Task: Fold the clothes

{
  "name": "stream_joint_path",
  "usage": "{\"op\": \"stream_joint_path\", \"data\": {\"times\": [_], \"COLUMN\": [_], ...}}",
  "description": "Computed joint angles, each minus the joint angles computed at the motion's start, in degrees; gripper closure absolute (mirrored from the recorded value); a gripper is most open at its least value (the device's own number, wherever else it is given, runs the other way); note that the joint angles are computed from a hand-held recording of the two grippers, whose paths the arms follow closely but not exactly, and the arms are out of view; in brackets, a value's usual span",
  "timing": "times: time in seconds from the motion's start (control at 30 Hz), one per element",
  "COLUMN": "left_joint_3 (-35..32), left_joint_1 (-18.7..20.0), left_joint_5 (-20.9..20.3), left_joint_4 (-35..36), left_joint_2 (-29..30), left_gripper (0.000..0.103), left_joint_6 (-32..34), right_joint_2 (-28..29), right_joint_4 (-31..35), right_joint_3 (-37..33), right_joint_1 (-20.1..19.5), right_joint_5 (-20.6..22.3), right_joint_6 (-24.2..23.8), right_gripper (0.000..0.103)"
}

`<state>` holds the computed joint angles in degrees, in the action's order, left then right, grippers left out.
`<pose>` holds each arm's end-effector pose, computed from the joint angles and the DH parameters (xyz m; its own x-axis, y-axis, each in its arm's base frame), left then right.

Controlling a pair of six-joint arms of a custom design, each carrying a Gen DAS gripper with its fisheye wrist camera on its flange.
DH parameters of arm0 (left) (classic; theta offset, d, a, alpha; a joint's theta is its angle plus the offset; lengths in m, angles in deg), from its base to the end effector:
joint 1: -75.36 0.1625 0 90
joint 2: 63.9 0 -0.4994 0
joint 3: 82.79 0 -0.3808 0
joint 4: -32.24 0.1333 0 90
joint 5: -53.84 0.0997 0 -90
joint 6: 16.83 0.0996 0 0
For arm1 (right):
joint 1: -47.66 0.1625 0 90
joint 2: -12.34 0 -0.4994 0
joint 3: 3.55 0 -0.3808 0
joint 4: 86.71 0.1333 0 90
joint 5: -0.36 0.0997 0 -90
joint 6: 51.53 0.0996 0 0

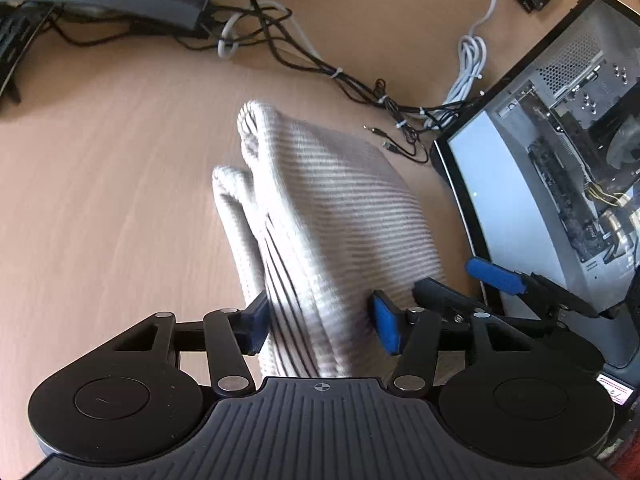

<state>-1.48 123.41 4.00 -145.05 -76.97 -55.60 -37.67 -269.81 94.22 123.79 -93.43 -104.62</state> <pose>-0.3523 -0.6874 -0.1176 -0.9485 -0.1640 -0.2709 0.0486 0.7700 -0.6362 -0.0490 -0.7271 0.2643 -0.7097 -0.3746 0.5966 -0.6644 0.6376 -0.3900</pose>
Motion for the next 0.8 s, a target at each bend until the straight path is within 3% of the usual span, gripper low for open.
{"op": "stream_joint_path", "data": {"times": [0.13, 0.27, 0.47, 0.63, 0.8], "left_joint_3": [-0.13, -0.39, 0.82, 1.22, 2.91], "left_joint_1": [0.88, 1.76, 2.15, 2.11, 1.91], "left_joint_5": [-1.82, -4.10, -5.16, -5.36, -5.47], "left_joint_4": [0.95, 0.94, -0.74, -1.26, -3.04], "left_joint_2": [-0.12, 0.05, -0.21, -0.36, -0.88], "left_gripper": [0.033, 0.033, 0.031, 0.034, 0.039], "left_joint_6": [0.48, 0.87, 0.94, 0.87, 0.36], "right_joint_2": [0.53, 0.93, 1.41, 1.12, 0.87], "right_joint_4": [2.27, 10.24, 22.43, 24.79, 28.05], "right_joint_3": [-1.30, -3.94, -8.29, -8.48, -9.32], "right_joint_1": [0.21, 0.10, -1.03, -1.02, -0.96], "right_joint_5": [-0.67, -1.45, 0.70, 1.66, 2.12], "right_joint_6": [3.59, 8.70, 14.85, 13.68, 13.16], "right_gripper": [0.009, 0.007, 0.005, 0.014, 0.014]}}
